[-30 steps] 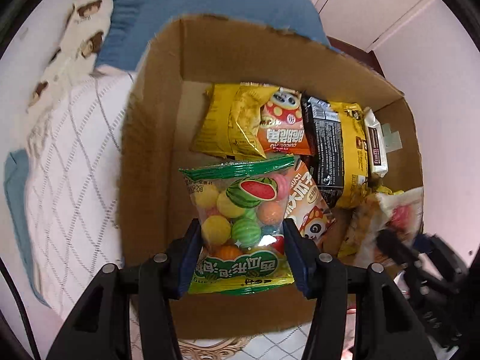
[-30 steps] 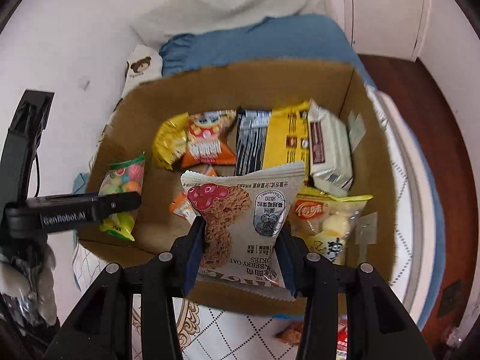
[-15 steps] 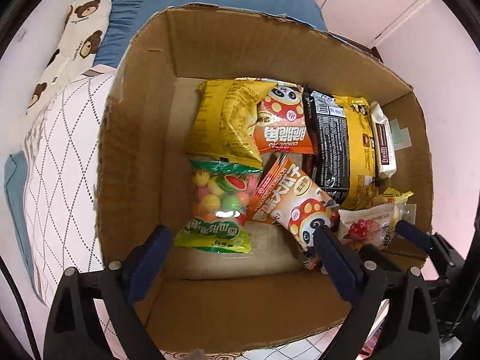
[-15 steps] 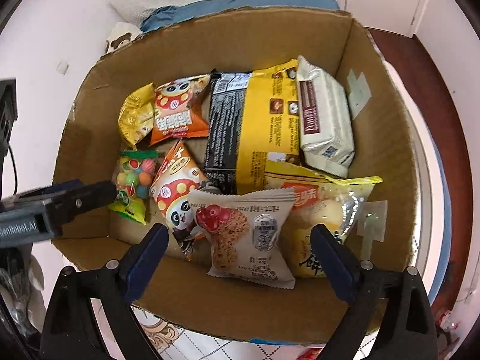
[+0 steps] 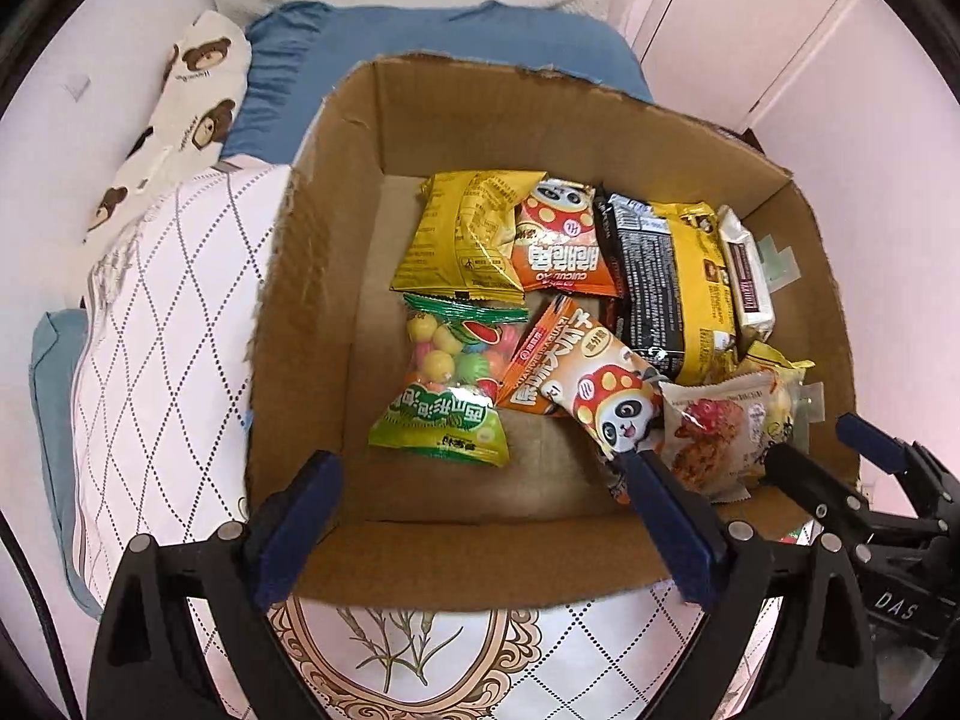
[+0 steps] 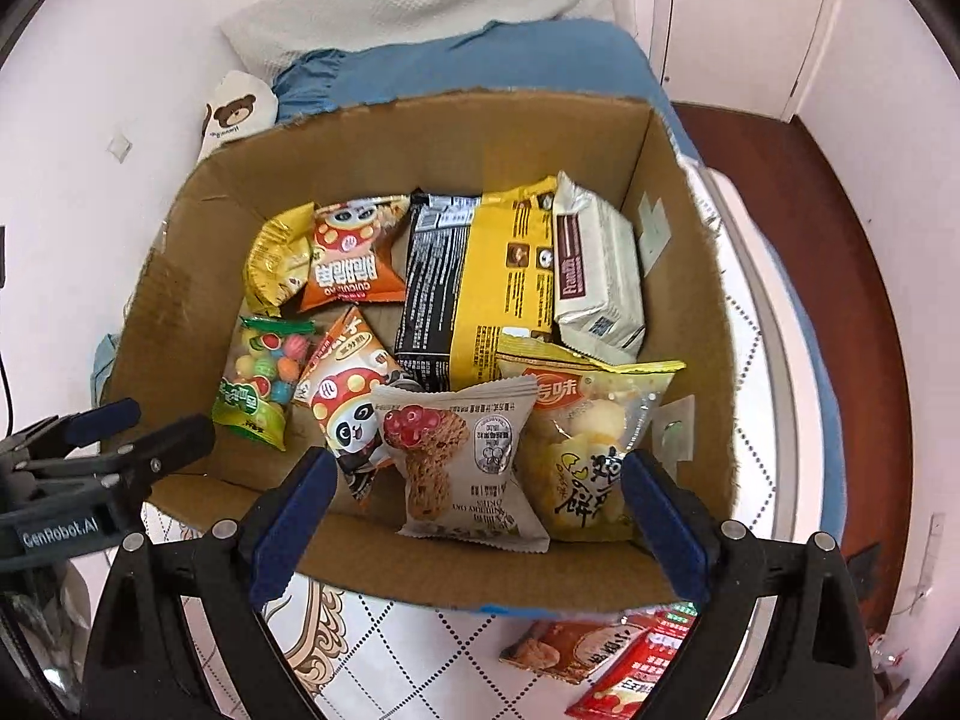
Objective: Organize snacks
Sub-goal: 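Lift both open tools out of the box toward the remaining snacks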
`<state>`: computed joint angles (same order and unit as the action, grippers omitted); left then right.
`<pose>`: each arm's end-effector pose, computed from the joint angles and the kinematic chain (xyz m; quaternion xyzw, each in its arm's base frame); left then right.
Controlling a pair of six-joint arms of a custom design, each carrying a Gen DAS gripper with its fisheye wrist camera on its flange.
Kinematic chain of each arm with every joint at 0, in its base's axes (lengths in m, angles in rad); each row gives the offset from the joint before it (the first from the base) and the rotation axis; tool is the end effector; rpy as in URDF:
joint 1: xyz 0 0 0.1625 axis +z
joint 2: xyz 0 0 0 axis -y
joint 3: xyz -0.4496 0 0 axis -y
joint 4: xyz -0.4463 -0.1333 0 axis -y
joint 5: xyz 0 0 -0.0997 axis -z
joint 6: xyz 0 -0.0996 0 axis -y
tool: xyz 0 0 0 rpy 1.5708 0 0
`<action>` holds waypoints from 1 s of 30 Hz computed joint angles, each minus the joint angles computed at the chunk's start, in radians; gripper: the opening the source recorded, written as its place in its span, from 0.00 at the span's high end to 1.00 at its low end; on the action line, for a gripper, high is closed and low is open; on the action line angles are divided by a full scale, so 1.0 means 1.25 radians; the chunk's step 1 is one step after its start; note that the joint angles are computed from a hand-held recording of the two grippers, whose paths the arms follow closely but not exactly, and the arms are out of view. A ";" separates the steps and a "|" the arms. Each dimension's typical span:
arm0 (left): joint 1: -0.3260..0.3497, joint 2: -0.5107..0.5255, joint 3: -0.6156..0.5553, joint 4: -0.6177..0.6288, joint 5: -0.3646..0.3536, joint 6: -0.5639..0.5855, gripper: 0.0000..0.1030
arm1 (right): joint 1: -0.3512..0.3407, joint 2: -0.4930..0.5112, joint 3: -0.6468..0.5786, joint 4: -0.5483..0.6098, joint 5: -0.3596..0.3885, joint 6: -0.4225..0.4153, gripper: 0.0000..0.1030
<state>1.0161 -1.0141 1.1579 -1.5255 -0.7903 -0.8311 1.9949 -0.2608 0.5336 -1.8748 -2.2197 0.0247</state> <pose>-0.2294 -0.7565 0.3920 -0.0913 0.9169 -0.1747 0.3472 0.4643 -0.8506 0.0820 0.1831 -0.9299 0.0853 0.3075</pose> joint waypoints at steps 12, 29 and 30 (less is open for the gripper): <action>-0.077 -0.104 0.135 -0.096 0.107 0.028 0.06 | 0.035 -0.128 0.210 -0.199 -0.006 -0.056 0.05; -0.193 -0.206 0.273 -0.171 0.224 0.015 0.06 | 0.072 -0.298 0.448 -0.380 0.058 -0.075 0.05; -0.197 -0.210 0.281 -0.169 0.226 0.007 0.06 | 0.069 -0.308 0.461 -0.381 0.059 -0.069 0.05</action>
<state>0.7695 -1.2768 1.5093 -1.7373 -0.5079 -0.8224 2.0813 -0.6456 1.1102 -2.3510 -2.1455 -0.0611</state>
